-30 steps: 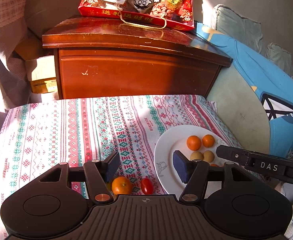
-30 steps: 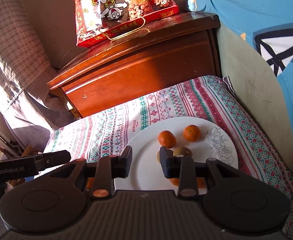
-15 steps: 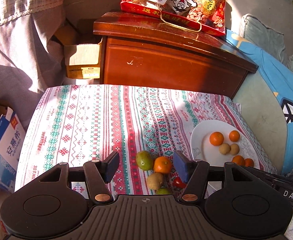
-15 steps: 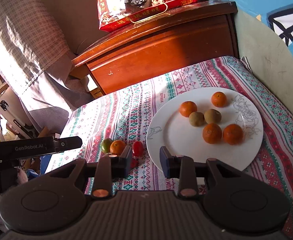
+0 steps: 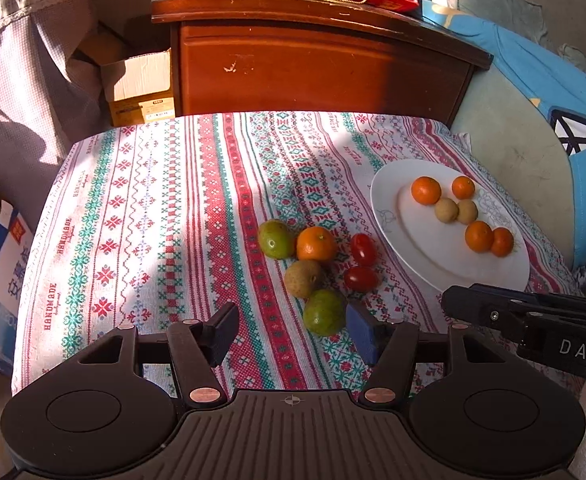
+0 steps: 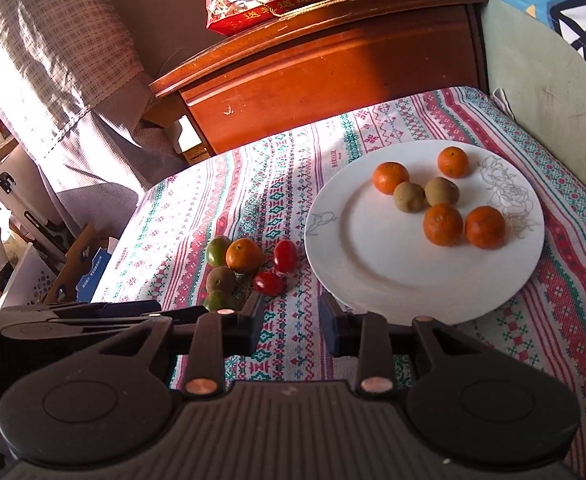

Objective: Organize fruits
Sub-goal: 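Move both open grippers from the plate to the loose fruits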

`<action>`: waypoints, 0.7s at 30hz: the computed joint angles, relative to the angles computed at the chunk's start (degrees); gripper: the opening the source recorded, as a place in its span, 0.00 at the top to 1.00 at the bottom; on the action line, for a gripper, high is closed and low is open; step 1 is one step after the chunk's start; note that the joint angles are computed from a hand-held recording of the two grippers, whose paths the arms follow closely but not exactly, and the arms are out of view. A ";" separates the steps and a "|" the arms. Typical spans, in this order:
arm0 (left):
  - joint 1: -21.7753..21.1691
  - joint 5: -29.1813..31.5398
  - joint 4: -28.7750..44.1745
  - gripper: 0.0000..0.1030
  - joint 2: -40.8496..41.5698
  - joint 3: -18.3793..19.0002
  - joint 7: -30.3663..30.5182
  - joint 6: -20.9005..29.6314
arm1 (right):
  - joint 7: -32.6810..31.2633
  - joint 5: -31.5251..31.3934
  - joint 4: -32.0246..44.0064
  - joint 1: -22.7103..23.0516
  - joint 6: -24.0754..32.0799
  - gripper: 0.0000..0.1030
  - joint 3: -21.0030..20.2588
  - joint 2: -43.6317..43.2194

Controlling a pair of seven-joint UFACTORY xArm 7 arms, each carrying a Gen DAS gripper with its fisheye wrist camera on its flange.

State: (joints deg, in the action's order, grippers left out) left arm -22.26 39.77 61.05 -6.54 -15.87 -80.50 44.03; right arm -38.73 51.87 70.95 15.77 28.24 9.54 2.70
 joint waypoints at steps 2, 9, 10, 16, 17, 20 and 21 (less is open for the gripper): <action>-0.13 -0.12 0.15 0.43 0.72 0.00 0.40 -0.37 | 0.59 -0.25 0.04 0.00 -0.08 0.69 -0.01 0.18; -0.97 2.15 0.80 0.46 3.23 0.68 -0.57 -2.36 | 1.38 -0.91 0.27 0.13 -0.68 0.69 0.41 0.84; -1.11 2.86 0.86 0.47 3.50 0.79 -1.15 -2.40 | 1.33 -0.86 0.35 0.12 -0.66 0.69 0.47 0.93; -1.78 5.34 0.87 0.55 4.88 1.74 -3.05 -3.49 | 2.19 -1.02 1.24 0.13 -0.85 0.69 0.93 2.11; -1.94 5.44 1.00 0.61 5.14 1.83 -3.07 -3.29 | 2.22 -0.96 1.46 0.12 -0.79 0.69 1.07 2.35; -2.23 7.11 0.47 0.73 5.10 2.23 -4.09 -4.43 | 1.75 -0.84 1.99 0.11 -0.75 0.69 1.49 2.96; -2.25 7.20 0.35 0.75 5.01 2.30 -4.21 -4.79 | 1.66 -0.85 2.17 0.14 -0.82 0.69 1.63 3.21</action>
State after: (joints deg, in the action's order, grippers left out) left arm -24.52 46.97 61.41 -1.53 -13.58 -84.71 39.23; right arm -37.08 51.02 73.12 15.91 27.42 11.17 5.91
